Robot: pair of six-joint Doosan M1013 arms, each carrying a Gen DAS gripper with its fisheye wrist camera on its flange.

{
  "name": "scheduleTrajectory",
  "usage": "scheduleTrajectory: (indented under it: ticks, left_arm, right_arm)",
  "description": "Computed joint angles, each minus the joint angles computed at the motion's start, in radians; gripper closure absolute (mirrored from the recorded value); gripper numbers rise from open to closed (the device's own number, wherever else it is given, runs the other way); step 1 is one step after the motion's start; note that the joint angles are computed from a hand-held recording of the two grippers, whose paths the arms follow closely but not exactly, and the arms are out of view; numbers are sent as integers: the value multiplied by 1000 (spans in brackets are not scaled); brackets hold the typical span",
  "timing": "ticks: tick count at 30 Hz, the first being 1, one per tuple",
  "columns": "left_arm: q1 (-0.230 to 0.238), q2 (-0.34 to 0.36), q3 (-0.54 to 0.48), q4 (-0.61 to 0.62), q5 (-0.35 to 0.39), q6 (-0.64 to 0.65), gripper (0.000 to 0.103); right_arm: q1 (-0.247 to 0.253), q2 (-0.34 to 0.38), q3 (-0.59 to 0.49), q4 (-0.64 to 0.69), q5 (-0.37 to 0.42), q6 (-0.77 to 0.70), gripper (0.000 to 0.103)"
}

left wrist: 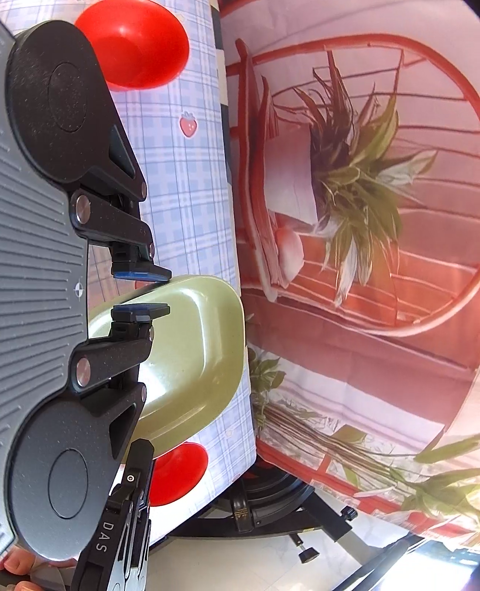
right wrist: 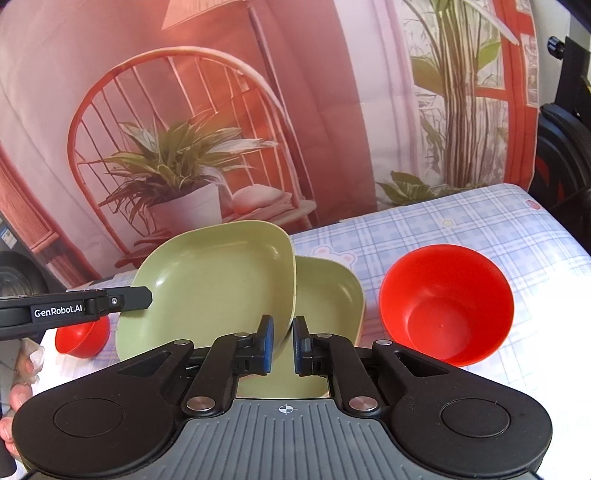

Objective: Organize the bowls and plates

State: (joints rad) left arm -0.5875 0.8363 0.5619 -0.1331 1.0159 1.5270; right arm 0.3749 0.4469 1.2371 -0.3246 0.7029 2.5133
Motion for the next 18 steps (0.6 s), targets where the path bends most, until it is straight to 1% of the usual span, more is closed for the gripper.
scheduleTrajectory:
  ticks: [2,6,10,18]
  left_arm:
    - [-8,26,-43,-1,27,35,90]
    - [-21,85,-139,4,83,88,90]
    - [-26,137,-225,23,141,106,90]
    - [-34,193,-315,71,193,120,90]
  right_arm:
    - [-4,-16,35,-20,-25,46,93]
    - [-5,-30,73,-67,-44,114,92]
    - [-10,-42,110,-73,-93,169,91]
    - [-10,-38,131,-78,-134,220,91]
